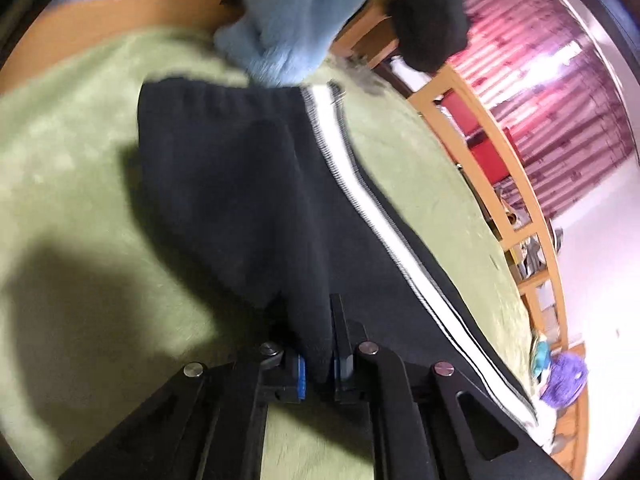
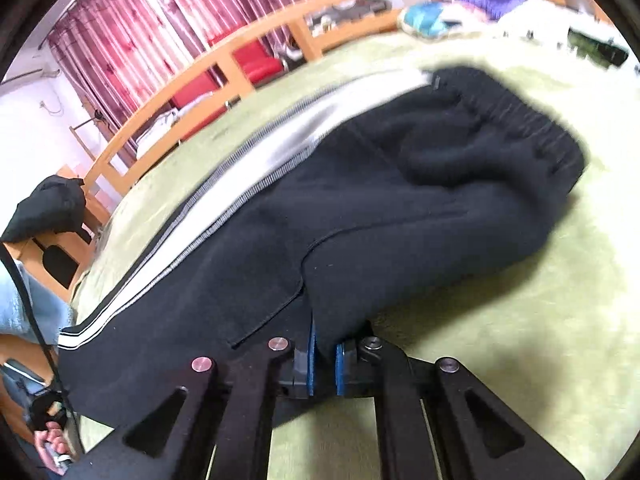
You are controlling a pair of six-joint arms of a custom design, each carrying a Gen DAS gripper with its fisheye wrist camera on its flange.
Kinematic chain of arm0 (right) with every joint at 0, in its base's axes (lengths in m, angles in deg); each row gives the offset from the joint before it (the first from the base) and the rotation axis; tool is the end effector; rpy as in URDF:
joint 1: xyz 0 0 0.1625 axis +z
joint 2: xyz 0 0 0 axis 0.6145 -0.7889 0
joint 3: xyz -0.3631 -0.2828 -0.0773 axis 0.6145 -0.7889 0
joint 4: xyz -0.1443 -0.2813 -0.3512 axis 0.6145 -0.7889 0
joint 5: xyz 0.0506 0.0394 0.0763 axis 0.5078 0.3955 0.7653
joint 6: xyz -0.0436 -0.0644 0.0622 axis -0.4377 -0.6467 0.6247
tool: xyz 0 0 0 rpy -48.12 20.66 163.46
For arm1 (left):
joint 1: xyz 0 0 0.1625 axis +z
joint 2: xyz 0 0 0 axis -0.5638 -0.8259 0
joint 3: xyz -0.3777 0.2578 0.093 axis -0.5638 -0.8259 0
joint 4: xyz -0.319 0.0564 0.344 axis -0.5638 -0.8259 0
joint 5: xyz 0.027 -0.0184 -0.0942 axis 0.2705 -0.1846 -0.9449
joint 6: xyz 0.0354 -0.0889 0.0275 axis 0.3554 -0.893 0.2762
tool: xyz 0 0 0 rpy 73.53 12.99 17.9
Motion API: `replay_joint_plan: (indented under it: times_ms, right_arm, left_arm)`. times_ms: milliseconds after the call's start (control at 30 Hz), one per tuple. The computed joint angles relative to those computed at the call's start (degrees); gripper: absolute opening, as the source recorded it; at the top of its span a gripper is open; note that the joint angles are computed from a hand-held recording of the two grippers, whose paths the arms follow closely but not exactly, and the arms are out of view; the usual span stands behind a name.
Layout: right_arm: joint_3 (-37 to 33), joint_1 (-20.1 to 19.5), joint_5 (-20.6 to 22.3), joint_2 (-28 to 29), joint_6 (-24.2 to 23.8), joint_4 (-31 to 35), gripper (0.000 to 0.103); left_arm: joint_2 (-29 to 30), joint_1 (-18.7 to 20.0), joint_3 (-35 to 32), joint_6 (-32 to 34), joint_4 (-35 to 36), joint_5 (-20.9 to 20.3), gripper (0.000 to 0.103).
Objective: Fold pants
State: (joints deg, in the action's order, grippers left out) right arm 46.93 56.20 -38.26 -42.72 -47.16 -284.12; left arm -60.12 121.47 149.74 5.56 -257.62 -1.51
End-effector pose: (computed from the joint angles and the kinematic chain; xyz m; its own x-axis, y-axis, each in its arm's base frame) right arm 0.1483 -0.7757 0.0646 -0.9135 0.1475 0.3792 -0.1887 0.6721 -0.7161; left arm 0.1536 -0.6262 0.3536 -0.8409 -0.5408 0.0196 -0.2545 0.3632 -0.8963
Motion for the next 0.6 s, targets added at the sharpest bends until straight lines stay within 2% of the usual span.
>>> replay_joint_plan:
  times_ms: [67,167,267,333,433,467,600]
  right_arm:
    - [1.6,0.6,-1.3,-1.4,-0.4,0.2,0.005]
    - [5.3,0.0,1.5,-4.7,1.8,1.2,0.005]
    - [6.9,0.4,0.9,-6.0,2.0,2.2,0.005]
    - [8.4,0.6,1.5,-6.9,3.0,1.2,0.005]
    - [10.7,1.2,1.4,-7.9,0.9,-1.1,0.005]
    - [12.2,1.0,2.2,-8.9,0.5,-1.4,0.005]
    - [16.0,0.3,2.6,-11.1,0.9,-2.4,0.005]
  left_arm:
    - [-1.6,-0.7,1.8,0.3,-0.7,-0.3,0.009]
    - [-3.4,-0.6,3.3,-1.5,0.4,-0.9,0.009]
    - [-4.0,0.0,4.1,-2.9,1.7,-1.6,0.008]
    - [-5.0,-0.3,6.0,-2.4,-0.6,-1.7,0.008]
    - [-6.8,-0.3,8.3,-2.6,-2.4,-2.7,0.008]
    - [-7.1,-0.5,8.6,-2.5,-1.9,-1.9,0.008]
    - [-8.5,-0.2,10.0,-3.6,-1.5,-2.8,0.008]
